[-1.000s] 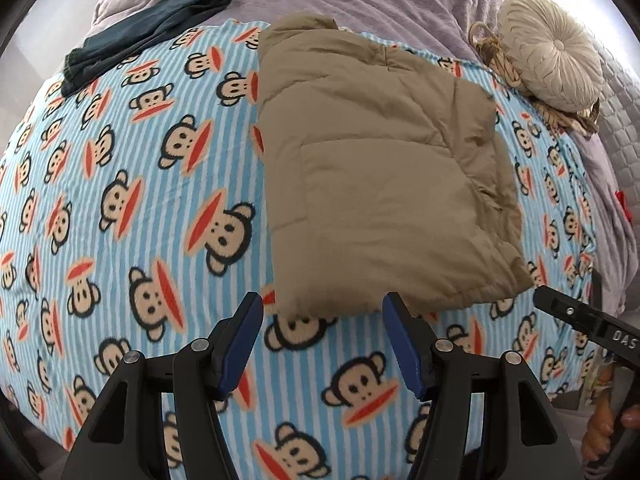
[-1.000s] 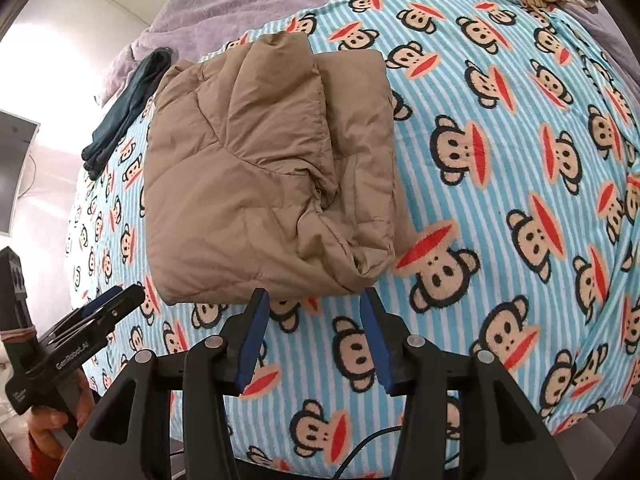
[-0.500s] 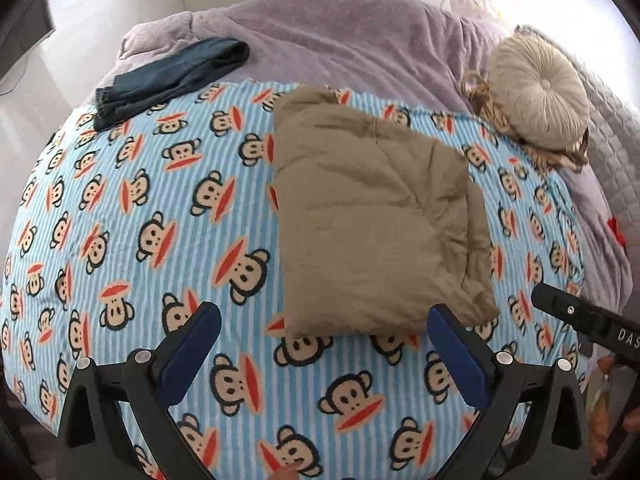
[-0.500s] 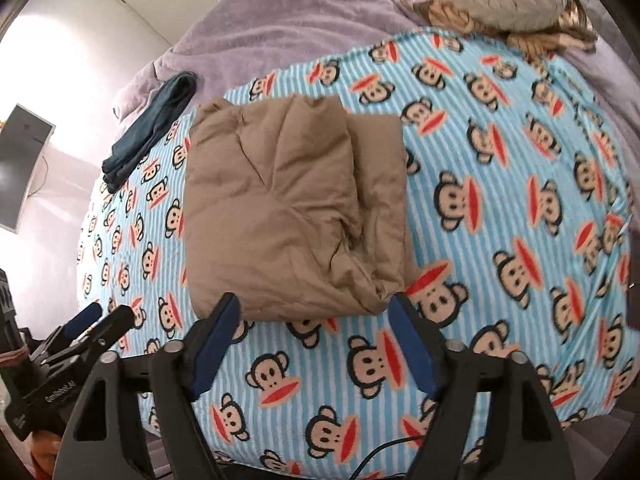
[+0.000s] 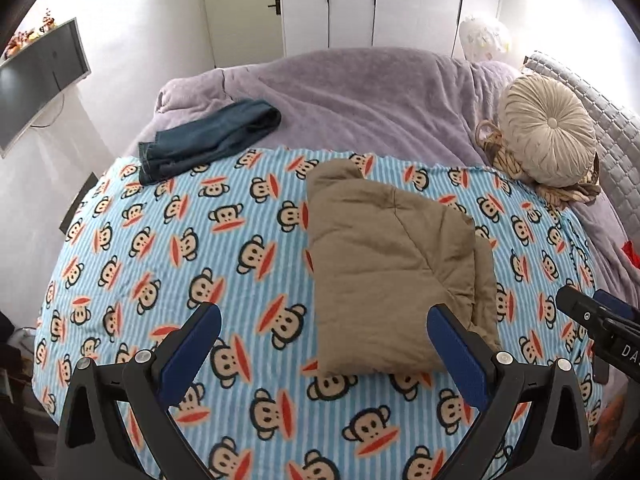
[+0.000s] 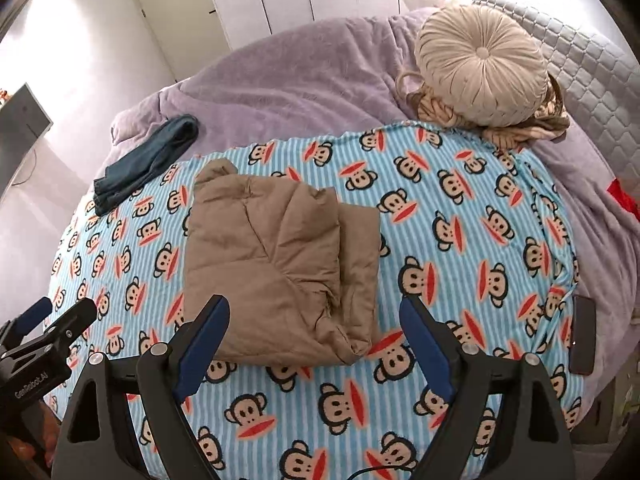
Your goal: Fold large clothes
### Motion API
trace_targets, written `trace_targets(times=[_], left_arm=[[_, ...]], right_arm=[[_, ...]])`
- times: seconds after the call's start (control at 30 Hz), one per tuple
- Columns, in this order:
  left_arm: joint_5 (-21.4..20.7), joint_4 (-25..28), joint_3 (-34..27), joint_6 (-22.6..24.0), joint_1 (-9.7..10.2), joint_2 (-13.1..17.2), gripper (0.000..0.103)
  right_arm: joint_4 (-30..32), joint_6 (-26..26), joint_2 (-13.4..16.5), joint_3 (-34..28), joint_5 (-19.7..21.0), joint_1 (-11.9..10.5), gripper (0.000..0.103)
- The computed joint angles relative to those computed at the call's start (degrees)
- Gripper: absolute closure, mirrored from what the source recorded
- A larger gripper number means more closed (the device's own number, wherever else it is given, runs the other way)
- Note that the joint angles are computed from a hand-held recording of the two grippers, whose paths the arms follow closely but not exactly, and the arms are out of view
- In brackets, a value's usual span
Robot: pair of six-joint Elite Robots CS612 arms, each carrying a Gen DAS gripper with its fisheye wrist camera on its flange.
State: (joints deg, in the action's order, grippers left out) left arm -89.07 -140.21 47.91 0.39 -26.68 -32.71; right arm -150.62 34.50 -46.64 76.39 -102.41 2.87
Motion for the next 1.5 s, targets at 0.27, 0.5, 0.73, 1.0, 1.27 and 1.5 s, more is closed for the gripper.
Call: trace_targets(times=[0.27,0.5,0.73,1.0,1.27,1.5], left_arm=[[-0.05,0.46,0.14,-1.81,0.19,-0.55,0.0],[0.83,0.39,0.21,-2.06,0.04,-0.69,0.0],[0.93,0.33,0.3,-2.05,0.01,-0.73,0.0],[0.75,1.08,0.13,-1.81,-0.03,-0.62,0.0],[1.02,0.64,0.56,-1.59,-0.11,-0.8,0.0],[1.05,0.63,0.59,-1.55,-0.11,-0.82,0.0]], right_arm=[[0.78,0.13,-0.17,-0.49,-0.67,0.27,0.014],[1.24,0.13,-0.2,-0.77,-0.71,0.26,0.014],[1.08,0.28,-0.38,-0.39,-0.9,0.31,0.014],[1.51,0.86,-0.61,-0.11,-0.77,0.31,0.014],[1.48,0.84,-0.62,-0.04,-0.69,0.28,0.014],[1.72,1.11,-0.66,-0.03,-0.8,0.38,0.014]])
